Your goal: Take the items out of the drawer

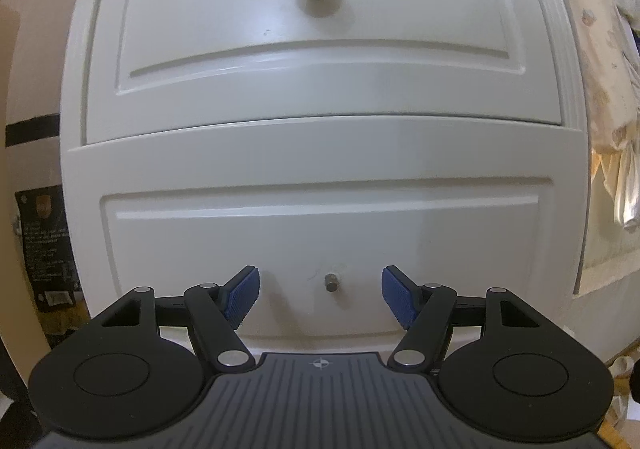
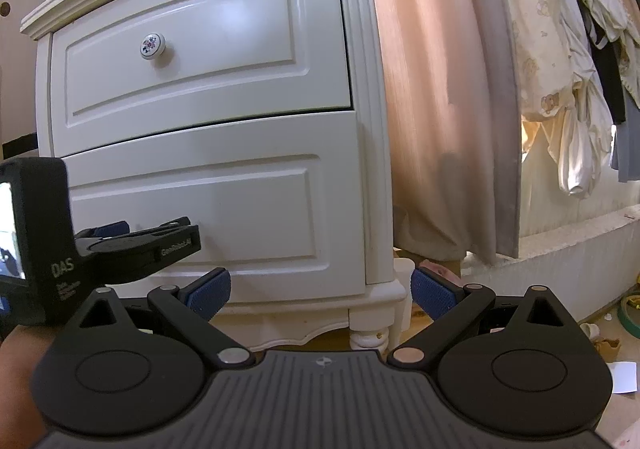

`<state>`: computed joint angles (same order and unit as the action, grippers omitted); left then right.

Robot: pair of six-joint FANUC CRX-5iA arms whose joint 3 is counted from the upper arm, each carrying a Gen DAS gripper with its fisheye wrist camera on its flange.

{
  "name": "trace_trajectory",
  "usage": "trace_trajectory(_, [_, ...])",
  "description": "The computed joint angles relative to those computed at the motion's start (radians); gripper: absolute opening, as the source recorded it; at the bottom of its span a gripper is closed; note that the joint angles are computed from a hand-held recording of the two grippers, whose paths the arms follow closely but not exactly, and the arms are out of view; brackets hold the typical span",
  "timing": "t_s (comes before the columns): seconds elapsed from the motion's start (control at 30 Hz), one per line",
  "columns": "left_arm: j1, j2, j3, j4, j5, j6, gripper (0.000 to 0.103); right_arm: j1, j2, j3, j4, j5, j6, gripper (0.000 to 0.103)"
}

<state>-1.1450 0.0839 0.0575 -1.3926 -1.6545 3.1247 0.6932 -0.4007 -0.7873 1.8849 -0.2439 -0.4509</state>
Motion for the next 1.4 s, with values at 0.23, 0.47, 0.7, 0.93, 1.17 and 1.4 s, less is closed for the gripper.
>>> trace_trajectory(0.23, [0.002,0.003,0.010,0.015,-0.013,-0.022,0.053,0.001,0.004,0.000,-0.012,0.000,0.011,0.103])
trace_trajectory(0.47, [0.026,0.027,0.035,0.008,0.003,-0.028,0.033,0.009,0.011,-0.001,-0.036,0.009,0.050,0.103])
trace_trajectory(0.7, [0.030,0.044,0.038,0.012,0.017,0.002,0.017,-0.014,0.009,0.000,-0.004,0.038,0.018,0.103])
trace_trajectory(0.93, [0.041,0.037,0.034,0.019,0.036,-0.002,0.005,-0.031,0.006,0.002,0.020,0.063,-0.005,0.103])
trace_trajectory(1.17, [0.045,0.041,0.035,0.007,0.039,-0.024,0.002,-0.029,0.007,0.000,0.004,0.066,0.006,0.103])
trace_trajectory(1.4, [0.052,0.023,0.022,0.012,0.062,-0.014,0.002,-0.027,0.012,0.002,-0.012,0.079,0.016,0.103])
